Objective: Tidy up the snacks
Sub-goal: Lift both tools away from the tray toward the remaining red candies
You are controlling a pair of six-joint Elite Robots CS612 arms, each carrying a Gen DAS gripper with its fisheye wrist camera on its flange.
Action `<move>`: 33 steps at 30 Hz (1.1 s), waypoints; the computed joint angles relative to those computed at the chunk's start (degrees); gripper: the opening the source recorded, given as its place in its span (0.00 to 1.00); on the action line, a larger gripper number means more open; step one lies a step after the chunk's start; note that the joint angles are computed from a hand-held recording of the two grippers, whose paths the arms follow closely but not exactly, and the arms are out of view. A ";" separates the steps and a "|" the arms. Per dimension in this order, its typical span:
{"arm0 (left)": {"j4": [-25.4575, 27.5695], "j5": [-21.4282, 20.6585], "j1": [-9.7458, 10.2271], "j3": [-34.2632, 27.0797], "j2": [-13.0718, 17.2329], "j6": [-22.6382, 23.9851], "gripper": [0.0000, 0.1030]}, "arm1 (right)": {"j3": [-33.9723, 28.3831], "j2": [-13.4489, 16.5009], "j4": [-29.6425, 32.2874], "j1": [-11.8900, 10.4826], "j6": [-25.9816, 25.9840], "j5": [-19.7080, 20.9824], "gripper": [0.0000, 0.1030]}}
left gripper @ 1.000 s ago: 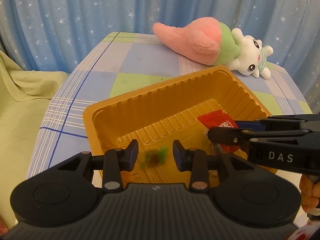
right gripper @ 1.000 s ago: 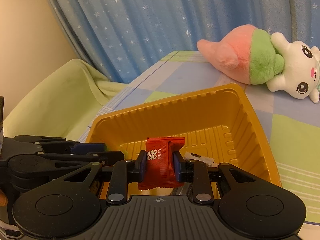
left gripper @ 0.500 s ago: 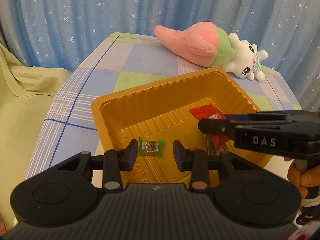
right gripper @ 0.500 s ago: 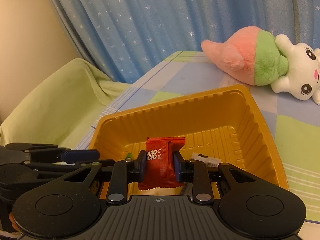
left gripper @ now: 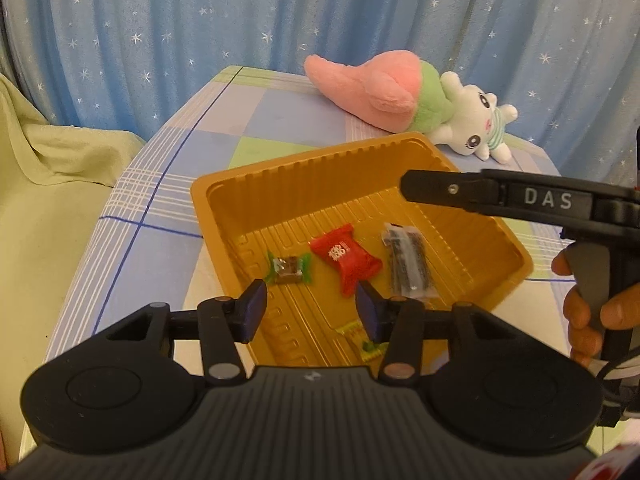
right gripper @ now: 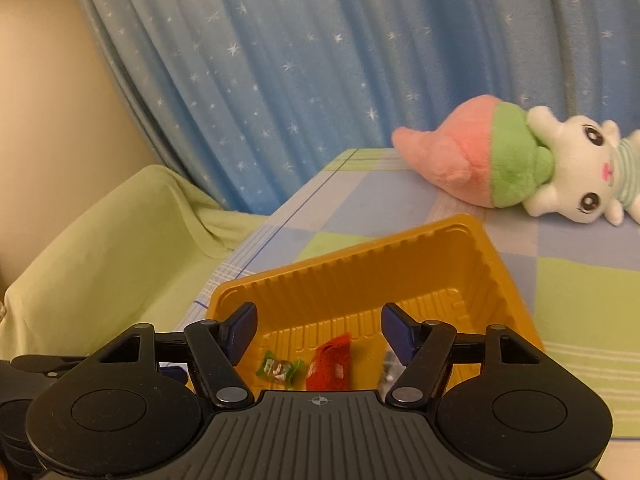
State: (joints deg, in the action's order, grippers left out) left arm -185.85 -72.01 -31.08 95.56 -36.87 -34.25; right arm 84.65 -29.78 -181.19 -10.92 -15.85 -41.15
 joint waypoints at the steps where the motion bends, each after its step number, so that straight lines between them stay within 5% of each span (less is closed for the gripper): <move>1: -0.14 -0.03 -0.18 0.43 -0.28 -0.08 0.44 | 0.62 -0.36 -0.10 -0.29 0.21 -0.16 0.67; 17: -3.91 -0.26 -5.05 7.96 -4.58 -3.16 0.46 | 12.90 -6.04 -3.59 -6.63 2.70 1.19 0.67; 33: -2.40 0.32 -10.08 13.02 -6.76 -6.74 0.50 | 23.36 -12.56 11.46 -11.29 -14.20 2.14 0.67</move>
